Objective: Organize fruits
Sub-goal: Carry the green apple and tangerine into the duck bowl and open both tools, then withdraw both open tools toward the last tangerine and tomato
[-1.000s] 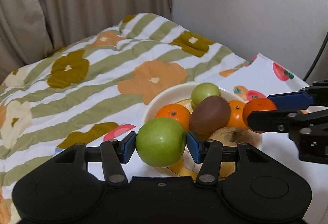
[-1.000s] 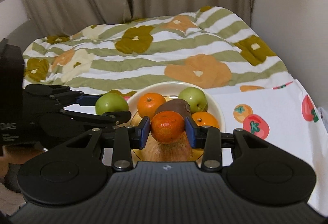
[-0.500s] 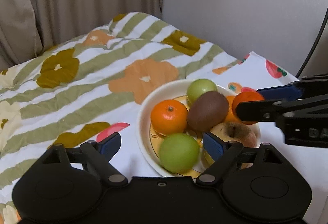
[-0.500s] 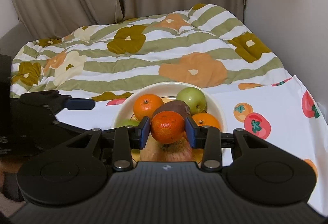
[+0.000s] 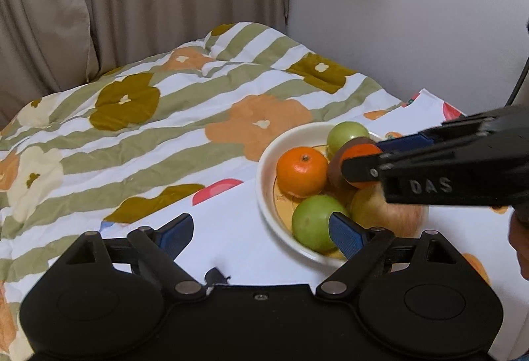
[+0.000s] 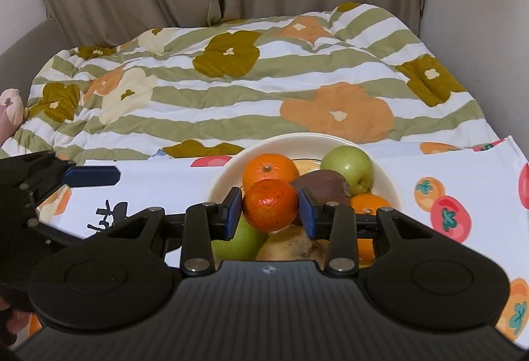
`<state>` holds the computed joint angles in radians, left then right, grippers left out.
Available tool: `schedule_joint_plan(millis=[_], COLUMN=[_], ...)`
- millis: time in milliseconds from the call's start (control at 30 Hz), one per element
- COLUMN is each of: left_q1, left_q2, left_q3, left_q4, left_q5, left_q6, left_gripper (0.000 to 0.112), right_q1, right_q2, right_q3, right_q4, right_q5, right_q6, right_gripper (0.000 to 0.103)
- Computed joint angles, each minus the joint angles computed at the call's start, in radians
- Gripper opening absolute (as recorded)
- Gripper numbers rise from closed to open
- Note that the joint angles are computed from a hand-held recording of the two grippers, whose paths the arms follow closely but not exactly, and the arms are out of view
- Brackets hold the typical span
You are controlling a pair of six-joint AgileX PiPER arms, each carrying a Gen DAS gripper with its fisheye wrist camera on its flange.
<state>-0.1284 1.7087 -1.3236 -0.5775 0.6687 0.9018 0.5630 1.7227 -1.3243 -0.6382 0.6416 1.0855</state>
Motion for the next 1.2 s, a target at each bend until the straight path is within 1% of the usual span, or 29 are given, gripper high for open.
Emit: schedule_joint_plan(millis=[200,233,267,333,367,733,900,1033,1100,1200], left_q1=[0.014,0.016,0.021,0.025,0.026,0.034,0.041,0.044,0.036,0.009], left_q2=[-0.004,-0.006,-0.009,-0.014,-0.017,-0.038,-0.070,-0.116,-0.148,-0.213], left_q3=[0.017,0.019,0.024,0.031,0.036,0.059,0.089,0.111,0.128,0.160], left_q4=[0.017,0.016,0.011,0.009,0.007,-0.020,-0.033,-0.023,-0.005,0.065], left_q5=[-0.002,-0.001,-0.001,-0.001,-0.004,-0.002,-0.006,-0.006,-0.023,-0.058], left_q6=[-0.005,-0.003,0.005,0.011,0.015,0.033,0.047,0.024,-0.007,-0.109], left_gripper=[0.092,0.092,0.092,0.092,0.092,0.092,0.092,0.092,0.092,0.093], right_q1=[0.006,0.012,0.015,0.029,0.034,0.053,0.079,0.096,0.107,0.117], right_q2=[0.027,0.026,0.023,0.016,0.007,-0.055,-0.084,-0.129,-0.163,-0.222], right_q3=[-0.008,0.000,0.006,0.019,0.032,0.082,0.095,0.120,0.141,0.180], right_q4=[-0.026,-0.054,-0.067,-0.125,-0.144,-0.172,-0.187,-0.203,-0.210,-0.217], right_q5=[-0.012,-0.018,-0.021,-0.013,-0.013,0.030,0.061,0.078,0.084,0.088], right_q6=[0.019,0.043,0.053,0.121,0.147,0.204,0.216,0.224,0.221,0.204], right_gripper=[0.054,0.062,0.075,0.084,0.086,0.087,0.087,0.087,0.089,0.097])
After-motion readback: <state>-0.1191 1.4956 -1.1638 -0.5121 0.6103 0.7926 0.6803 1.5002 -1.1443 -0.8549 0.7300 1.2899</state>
